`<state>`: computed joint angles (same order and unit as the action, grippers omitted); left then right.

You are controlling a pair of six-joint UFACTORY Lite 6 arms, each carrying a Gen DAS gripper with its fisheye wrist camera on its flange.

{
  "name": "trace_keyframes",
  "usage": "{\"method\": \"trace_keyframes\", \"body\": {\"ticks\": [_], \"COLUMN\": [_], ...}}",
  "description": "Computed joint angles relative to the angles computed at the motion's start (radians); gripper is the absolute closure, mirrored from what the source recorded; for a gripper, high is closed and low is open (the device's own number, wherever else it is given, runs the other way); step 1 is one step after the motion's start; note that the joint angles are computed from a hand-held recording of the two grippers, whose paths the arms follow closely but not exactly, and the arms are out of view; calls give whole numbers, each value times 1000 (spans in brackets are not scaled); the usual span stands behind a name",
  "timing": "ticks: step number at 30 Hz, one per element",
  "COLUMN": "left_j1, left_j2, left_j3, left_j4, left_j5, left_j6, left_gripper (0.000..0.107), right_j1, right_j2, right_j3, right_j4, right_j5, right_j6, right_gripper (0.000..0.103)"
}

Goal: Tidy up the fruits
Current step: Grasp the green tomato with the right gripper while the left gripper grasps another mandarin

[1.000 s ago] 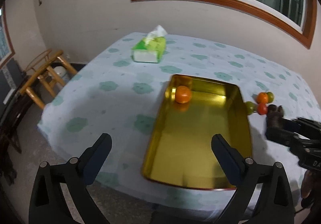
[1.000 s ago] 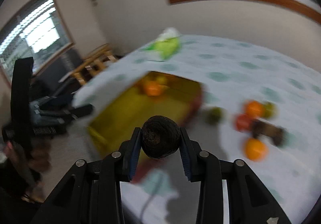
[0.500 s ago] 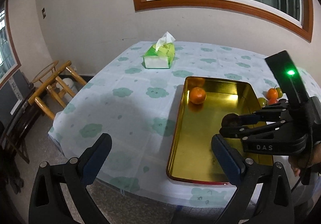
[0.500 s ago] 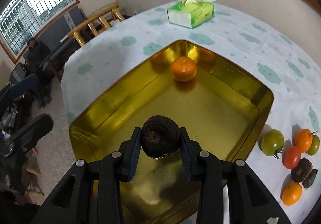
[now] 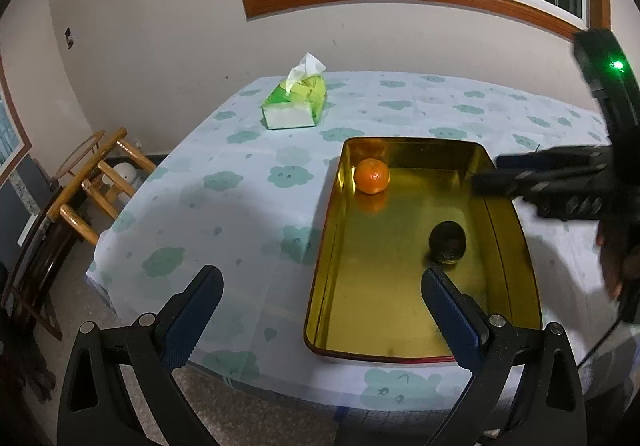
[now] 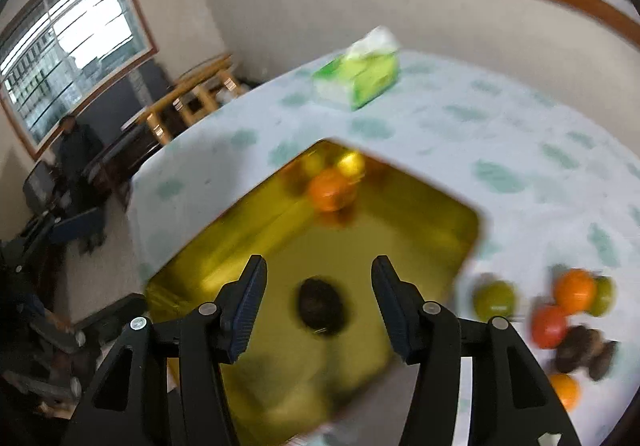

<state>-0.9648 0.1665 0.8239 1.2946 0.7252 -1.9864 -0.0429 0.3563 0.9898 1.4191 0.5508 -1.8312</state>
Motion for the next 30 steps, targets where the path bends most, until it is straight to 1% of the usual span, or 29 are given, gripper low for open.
{"method": "trace_keyframes", "body": {"ticks": [1,4,6,9,11,13,15,16,17,18,20,21,23,25,27,28,29,30], "left_j1": [5,13,17,24,26,27,30,30,30,28,29,27,12,-6,-20,-26,-29,-30], "left_j2": [0,-3,0,22,53,78,105,121,130,144,157,157,157,169,204,236,267,310], "left_j3": [0,-7,-7,11,39,62,89,107,118,140,175,185,219,264,338,394,444,508], "left_j4": [1,20,36,50,40,37,29,25,23,17,6,4,17,22,2,-25,-61,-115], "left_j5": [-10,-28,-42,-62,-66,-67,-69,-69,-68,-68,-73,-77,-89,-112,-162,-207,-243,-289], "left_j6": [5,-12,-29,-31,-3,14,41,57,67,87,130,144,170,210,277,325,374,439], "left_gripper": [8,8,8,8,8,8,8,8,8,8,8,8,8,8,8,8,8,8], "right_j1": [-32,-138,-174,-187,-159,-145,-122,-116,-114,-112,-109,-118,-183,-303,-432,-525,-616,-665], "right_j2": [3,80,148,226,276,307,351,387,421,441,428,414,317,181,80,42,22,24], "right_j3": [5,89,159,240,292,324,371,415,458,479,461,445,346,195,71,14,-24,-30], "right_j4": [-4,-104,-178,-251,-293,-323,-377,-454,-520,-544,-529,-496,-336,-160,-59,-8,43,63], "right_j5": [5,23,3,-2,-55,-71,-114,-111,-82,-69,-81,-70,-5,80,108,120,112,111], "right_j6": [-13,17,44,66,73,75,100,172,236,258,234,211,76,-95,-206,-273,-341,-368], "right_gripper": [51,51,50,50,50,51,52,65,70,71,72,72,72,72,72,72,72,72]}}
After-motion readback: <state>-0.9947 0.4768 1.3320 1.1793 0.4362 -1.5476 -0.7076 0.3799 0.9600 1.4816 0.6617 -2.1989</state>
